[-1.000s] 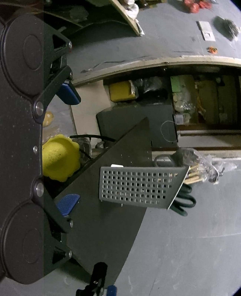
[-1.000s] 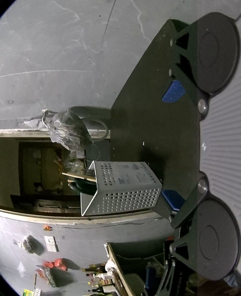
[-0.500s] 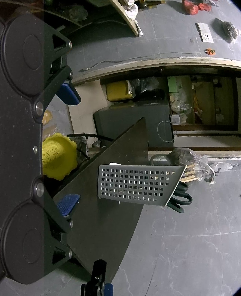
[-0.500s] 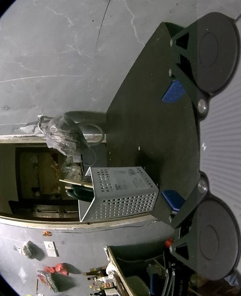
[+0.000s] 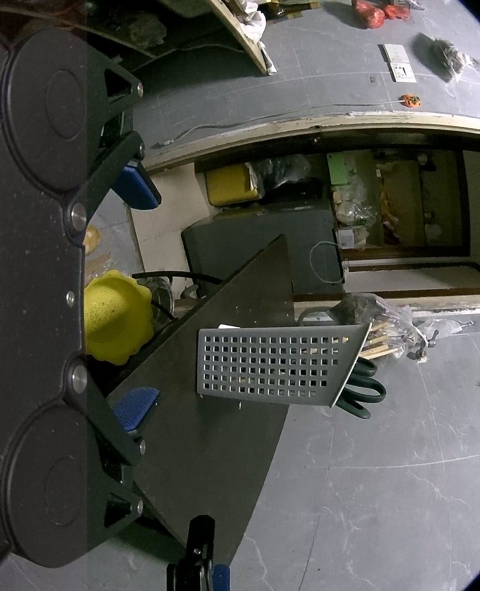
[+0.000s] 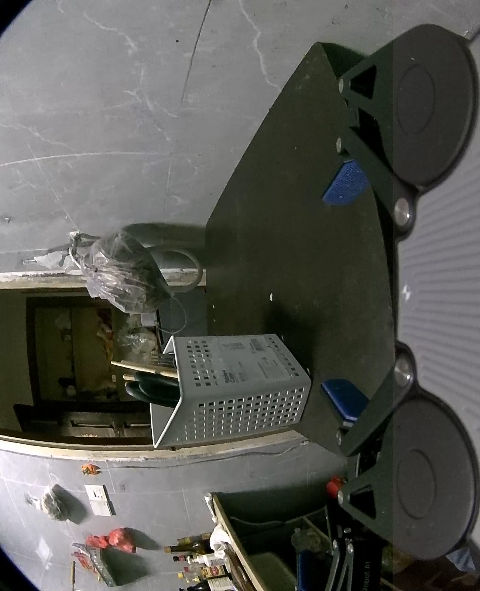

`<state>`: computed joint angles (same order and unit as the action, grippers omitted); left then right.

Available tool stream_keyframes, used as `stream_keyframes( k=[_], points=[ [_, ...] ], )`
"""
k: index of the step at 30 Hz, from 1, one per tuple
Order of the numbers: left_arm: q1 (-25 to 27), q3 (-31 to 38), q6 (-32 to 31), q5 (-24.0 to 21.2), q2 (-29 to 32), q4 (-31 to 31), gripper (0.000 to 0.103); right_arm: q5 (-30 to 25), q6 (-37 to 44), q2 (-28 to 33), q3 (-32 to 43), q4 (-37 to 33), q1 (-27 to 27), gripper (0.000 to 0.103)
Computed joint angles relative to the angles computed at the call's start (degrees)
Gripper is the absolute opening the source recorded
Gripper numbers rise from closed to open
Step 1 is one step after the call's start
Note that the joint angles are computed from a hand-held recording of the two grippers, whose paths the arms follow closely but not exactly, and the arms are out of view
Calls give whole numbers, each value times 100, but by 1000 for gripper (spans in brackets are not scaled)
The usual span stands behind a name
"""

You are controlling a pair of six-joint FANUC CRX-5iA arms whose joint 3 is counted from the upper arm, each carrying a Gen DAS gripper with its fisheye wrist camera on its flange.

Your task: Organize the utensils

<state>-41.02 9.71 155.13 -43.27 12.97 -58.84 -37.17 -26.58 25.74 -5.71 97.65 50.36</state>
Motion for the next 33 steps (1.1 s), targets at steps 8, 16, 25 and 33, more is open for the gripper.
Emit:
stream_keyframes(
  k=[8,16,25,33],
  points=[
    [-5,-4,9,-5,-3,-13,102,-37,49,20,23,-83,14,103],
    [-31,-16,32,-53,-5,-64,102,-4,49,24,24,-110,-4,103],
    [-27,-22,23,-61,-9,-56,102,-20,87,55,51,-190,15,103],
    [-31,-14,27,-64,-4,-55,102,-18,82,60,50,-201,17,103]
  ],
)
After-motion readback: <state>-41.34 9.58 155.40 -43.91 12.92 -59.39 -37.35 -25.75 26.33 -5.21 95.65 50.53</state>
